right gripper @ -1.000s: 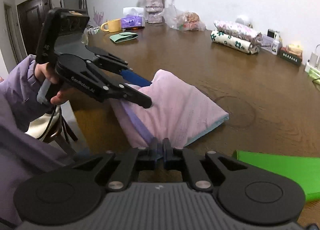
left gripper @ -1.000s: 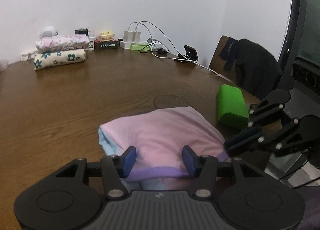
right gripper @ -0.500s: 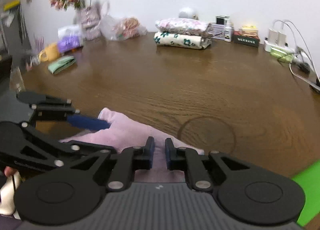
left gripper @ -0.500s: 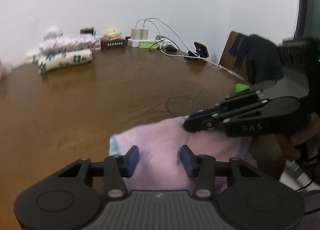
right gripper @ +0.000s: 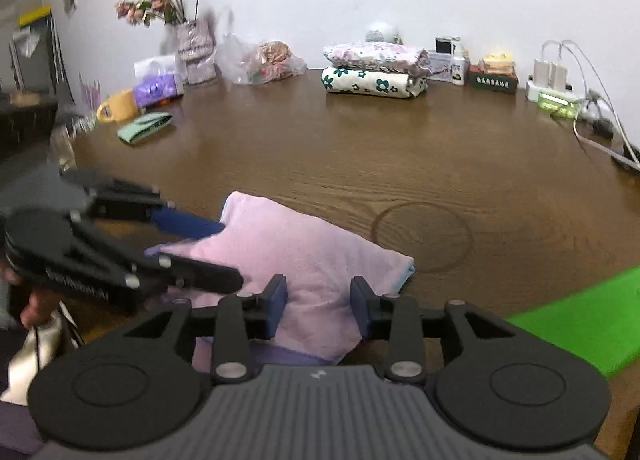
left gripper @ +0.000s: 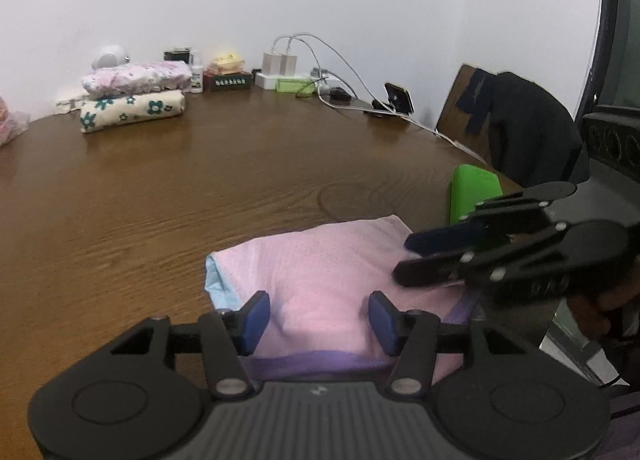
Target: Fold clothes
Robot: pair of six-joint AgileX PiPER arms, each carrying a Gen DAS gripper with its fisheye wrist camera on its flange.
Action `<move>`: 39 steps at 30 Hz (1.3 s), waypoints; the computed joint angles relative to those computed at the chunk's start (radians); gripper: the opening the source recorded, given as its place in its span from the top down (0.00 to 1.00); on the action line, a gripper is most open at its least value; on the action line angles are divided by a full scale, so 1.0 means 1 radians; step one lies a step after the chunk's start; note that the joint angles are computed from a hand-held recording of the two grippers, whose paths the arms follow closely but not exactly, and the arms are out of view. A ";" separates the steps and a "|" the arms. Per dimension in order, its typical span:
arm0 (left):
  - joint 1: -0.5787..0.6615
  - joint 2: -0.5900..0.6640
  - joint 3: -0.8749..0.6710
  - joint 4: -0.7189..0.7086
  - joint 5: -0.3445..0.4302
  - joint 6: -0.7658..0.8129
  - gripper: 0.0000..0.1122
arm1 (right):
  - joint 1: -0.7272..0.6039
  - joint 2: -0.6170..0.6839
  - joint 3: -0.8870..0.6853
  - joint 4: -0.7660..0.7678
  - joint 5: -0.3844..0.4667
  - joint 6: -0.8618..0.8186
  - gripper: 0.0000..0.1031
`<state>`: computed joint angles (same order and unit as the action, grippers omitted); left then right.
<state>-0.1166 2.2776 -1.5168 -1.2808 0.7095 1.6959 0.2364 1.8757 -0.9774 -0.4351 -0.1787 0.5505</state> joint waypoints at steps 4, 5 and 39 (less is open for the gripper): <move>0.014 -0.031 0.067 -0.049 -0.002 0.056 0.50 | -0.069 -0.117 0.228 0.258 -0.280 -0.391 0.32; 0.020 -0.034 0.072 -0.053 0.002 0.052 0.49 | -0.090 -0.156 0.305 0.312 -0.380 -0.491 0.20; 0.022 -0.129 0.176 -0.003 -0.130 -0.160 0.28 | 0.017 -0.082 0.201 -0.016 -0.129 -0.006 0.33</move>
<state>-0.0942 2.1481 -1.3409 -1.2837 0.5795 1.5355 0.2530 1.7939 -0.7764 -0.4510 -0.3073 0.5442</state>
